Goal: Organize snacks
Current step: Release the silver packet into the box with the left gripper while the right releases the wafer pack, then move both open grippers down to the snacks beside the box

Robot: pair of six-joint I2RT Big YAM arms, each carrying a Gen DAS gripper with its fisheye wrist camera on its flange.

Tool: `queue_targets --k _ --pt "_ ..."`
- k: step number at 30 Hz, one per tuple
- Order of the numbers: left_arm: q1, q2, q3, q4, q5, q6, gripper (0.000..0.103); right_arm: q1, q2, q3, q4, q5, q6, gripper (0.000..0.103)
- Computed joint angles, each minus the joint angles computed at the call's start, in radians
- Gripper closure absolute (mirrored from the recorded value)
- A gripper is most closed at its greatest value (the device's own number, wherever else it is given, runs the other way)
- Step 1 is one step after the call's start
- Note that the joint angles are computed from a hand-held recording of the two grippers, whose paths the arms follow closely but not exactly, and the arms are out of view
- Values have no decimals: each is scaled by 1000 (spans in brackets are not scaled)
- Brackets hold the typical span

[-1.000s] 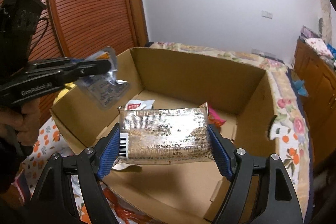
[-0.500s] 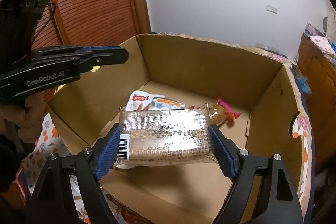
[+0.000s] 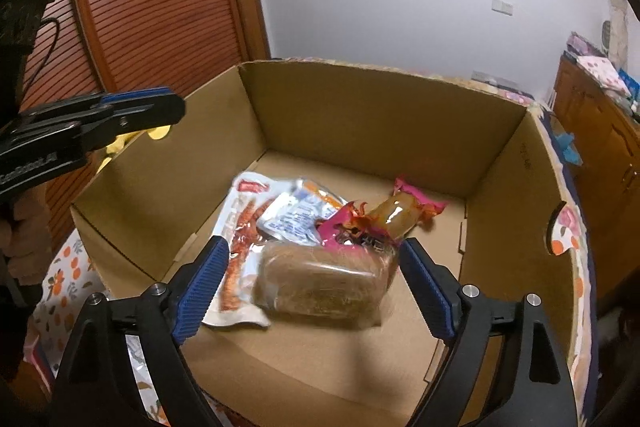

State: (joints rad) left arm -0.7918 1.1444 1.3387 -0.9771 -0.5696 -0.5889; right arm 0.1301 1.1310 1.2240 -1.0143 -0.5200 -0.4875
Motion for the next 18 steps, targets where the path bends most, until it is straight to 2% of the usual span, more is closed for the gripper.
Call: queue_targets --k 4,9,15,17,18 --pt "-37 -21 -3 -28 -36 -27 74 -22 -31 -4 -2 -17 7 14" --pt "-113 -57 -17 -79 -108 -72 64 -97 -102 -16 -39 -100 2 14" --pt "-195 -89 -52 -127 -153 -144 57 -209 -186 -56 -104 -169 -69 14" --pt "-220 -102 -72 -136 -155 -177 50 -239 -203 -74 -126 -179 -97 14" --pt "-234 -105 -80 -141 -157 -194 41 -254 -212 -84 -136 -181 -111 14"
